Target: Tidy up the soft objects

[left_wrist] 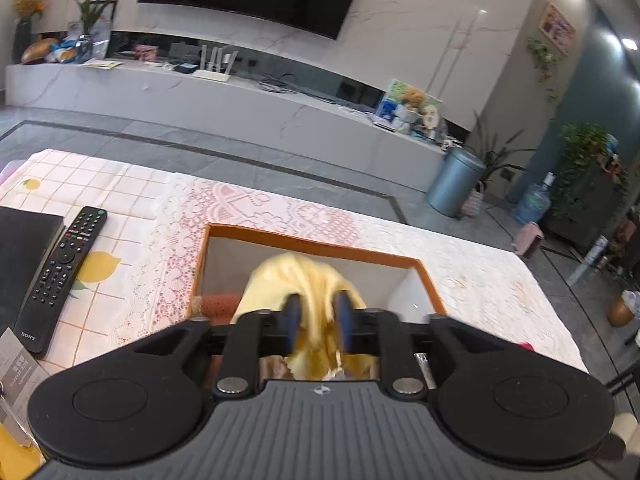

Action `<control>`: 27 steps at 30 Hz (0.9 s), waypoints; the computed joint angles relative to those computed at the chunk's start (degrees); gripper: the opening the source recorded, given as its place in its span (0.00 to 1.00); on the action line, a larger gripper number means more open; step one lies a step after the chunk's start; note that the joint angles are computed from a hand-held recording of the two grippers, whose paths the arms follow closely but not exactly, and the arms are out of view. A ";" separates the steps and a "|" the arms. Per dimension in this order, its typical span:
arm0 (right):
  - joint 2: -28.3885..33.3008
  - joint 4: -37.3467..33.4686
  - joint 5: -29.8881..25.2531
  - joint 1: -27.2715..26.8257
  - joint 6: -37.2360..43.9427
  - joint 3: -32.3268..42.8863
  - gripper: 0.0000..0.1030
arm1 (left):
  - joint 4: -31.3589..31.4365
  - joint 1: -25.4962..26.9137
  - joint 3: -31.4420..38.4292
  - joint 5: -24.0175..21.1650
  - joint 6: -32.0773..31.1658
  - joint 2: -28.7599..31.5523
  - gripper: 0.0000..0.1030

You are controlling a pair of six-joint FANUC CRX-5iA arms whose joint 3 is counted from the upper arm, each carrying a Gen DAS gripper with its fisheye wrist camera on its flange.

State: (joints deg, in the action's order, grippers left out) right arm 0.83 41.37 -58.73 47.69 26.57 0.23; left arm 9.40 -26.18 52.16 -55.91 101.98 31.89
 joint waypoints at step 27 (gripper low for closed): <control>2.08 -12.46 -2.07 0.73 13.81 8.10 0.77 | -12.31 -0.94 1.38 -2.24 4.59 -3.33 0.85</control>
